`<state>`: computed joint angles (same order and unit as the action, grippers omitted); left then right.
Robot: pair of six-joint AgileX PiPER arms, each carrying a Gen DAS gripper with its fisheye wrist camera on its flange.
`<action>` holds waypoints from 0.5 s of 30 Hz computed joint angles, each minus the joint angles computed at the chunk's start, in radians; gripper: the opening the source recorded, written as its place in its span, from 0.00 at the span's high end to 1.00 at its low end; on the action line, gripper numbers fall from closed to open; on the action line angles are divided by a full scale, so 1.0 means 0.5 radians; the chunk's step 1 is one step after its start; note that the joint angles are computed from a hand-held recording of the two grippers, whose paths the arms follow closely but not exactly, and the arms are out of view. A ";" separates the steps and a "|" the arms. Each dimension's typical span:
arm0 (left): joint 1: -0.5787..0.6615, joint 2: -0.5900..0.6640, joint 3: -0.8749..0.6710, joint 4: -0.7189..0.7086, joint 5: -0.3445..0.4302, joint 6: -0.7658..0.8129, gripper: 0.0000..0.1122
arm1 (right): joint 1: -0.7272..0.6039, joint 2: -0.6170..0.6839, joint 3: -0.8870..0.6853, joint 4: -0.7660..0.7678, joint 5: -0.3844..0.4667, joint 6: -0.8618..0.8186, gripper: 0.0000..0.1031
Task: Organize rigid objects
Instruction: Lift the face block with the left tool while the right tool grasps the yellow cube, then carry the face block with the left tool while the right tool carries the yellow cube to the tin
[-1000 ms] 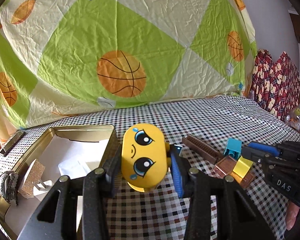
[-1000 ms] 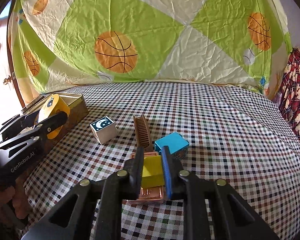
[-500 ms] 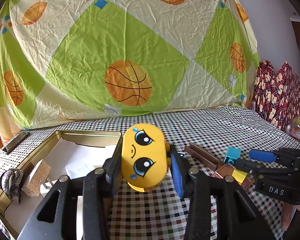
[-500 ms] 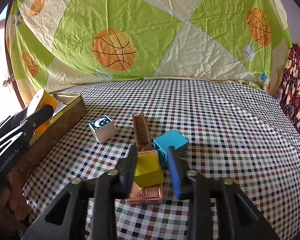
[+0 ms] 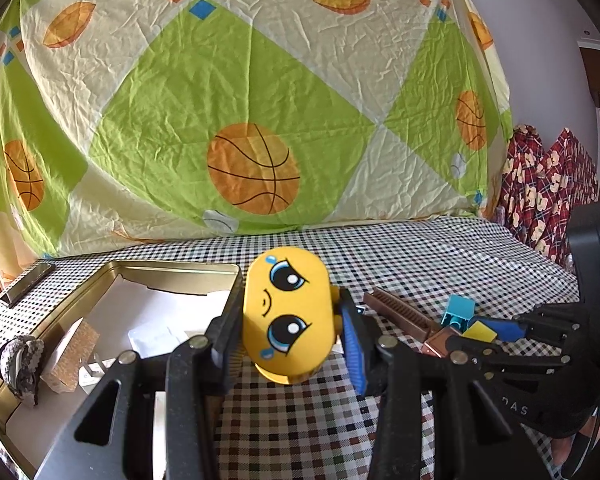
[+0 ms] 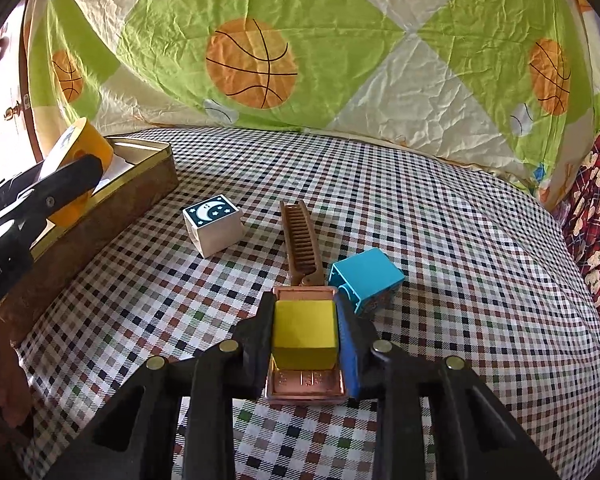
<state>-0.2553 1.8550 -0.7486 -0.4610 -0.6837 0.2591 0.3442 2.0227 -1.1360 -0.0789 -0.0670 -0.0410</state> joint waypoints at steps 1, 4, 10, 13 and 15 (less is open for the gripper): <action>-0.006 -0.001 0.007 -0.009 -0.014 0.005 0.63 | 0.001 -0.022 0.042 -0.043 -0.054 0.041 0.70; -0.020 -0.005 0.032 -0.025 -0.065 -0.001 0.63 | 0.005 -0.085 0.162 0.052 -0.215 -0.047 0.70; -0.024 -0.019 0.078 -0.012 -0.133 -0.030 0.63 | 0.006 -0.167 0.312 0.060 -0.440 -0.042 0.70; -0.027 -0.030 0.099 -0.009 -0.157 -0.038 0.63 | 0.007 -0.209 0.379 0.095 -0.525 -0.077 0.70; -0.027 -0.036 0.115 -0.005 -0.177 -0.047 0.63 | 0.008 -0.232 0.416 0.110 -0.581 -0.087 0.70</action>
